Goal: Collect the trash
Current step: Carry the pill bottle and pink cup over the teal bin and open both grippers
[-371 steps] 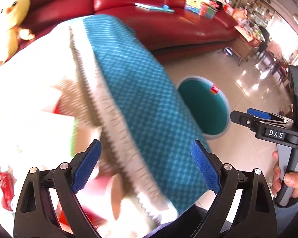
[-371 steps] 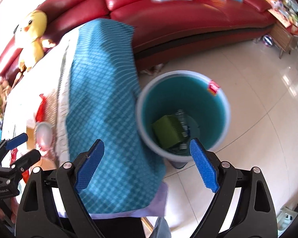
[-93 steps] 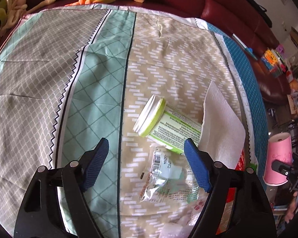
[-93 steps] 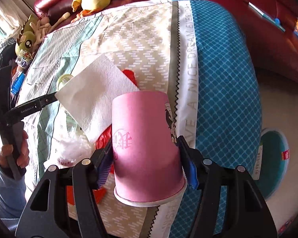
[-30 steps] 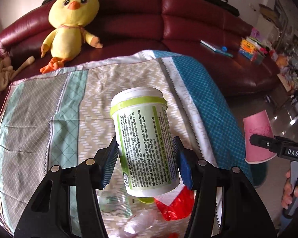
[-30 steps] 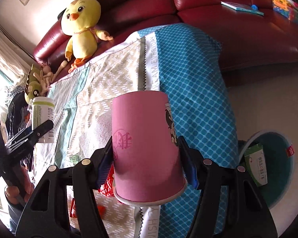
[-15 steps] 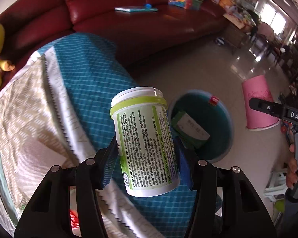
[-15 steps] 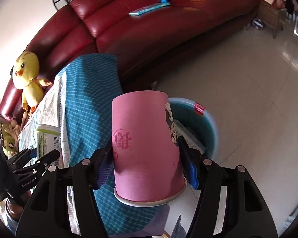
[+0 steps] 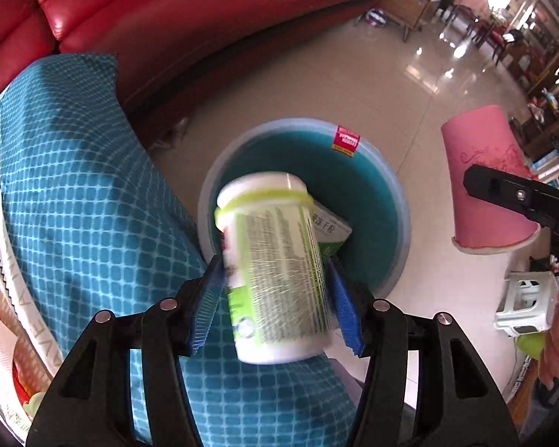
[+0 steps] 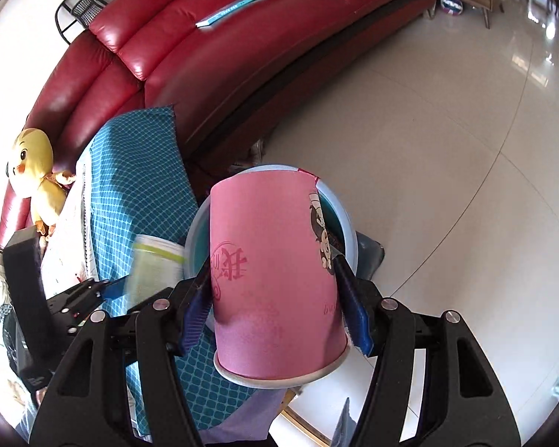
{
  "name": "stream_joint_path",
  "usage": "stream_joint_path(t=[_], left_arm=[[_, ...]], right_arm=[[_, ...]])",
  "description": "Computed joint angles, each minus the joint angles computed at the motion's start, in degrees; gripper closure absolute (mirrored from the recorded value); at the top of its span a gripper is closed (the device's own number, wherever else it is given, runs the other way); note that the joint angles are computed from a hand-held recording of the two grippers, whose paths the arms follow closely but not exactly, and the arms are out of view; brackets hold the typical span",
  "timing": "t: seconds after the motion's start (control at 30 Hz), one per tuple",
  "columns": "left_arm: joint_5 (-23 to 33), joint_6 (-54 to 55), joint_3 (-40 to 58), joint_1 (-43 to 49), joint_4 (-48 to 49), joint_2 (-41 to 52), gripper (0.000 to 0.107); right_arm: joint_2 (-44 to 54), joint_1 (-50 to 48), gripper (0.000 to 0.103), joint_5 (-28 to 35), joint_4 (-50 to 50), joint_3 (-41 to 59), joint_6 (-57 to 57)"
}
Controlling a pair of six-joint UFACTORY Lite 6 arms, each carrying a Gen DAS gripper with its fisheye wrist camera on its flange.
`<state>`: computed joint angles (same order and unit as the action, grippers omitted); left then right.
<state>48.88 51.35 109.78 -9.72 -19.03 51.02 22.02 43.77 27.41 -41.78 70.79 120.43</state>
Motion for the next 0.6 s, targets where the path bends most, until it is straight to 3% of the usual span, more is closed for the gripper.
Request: stream_joint_path(t=[0.1,0.43,0.5,0.6], left_arm=[[-2.6,-2.5,-0.4,-1.1,2.2,1.3,0.037],[-0.2,-4.3,3.6,2.8,2.3,4.4,0.036],[1.8,-4.8,7.3,3.7,2.2,5.7,0.024],[0.3,-4.3,5.0,4.1,1.2,3.2,0.016]], right_arm=[[1.6,-1.4,0.044,-1.9,1.4,0.8,-2.4],[8.5,-3.9,0.043,-6.2,7.9,6.0,-11.3],[10.3,-4.2,0.041,-6.4,11.4,8.1,-15.6],[12.5,-4.5,0.030,-6.8,15.8,10.6,-20.4]])
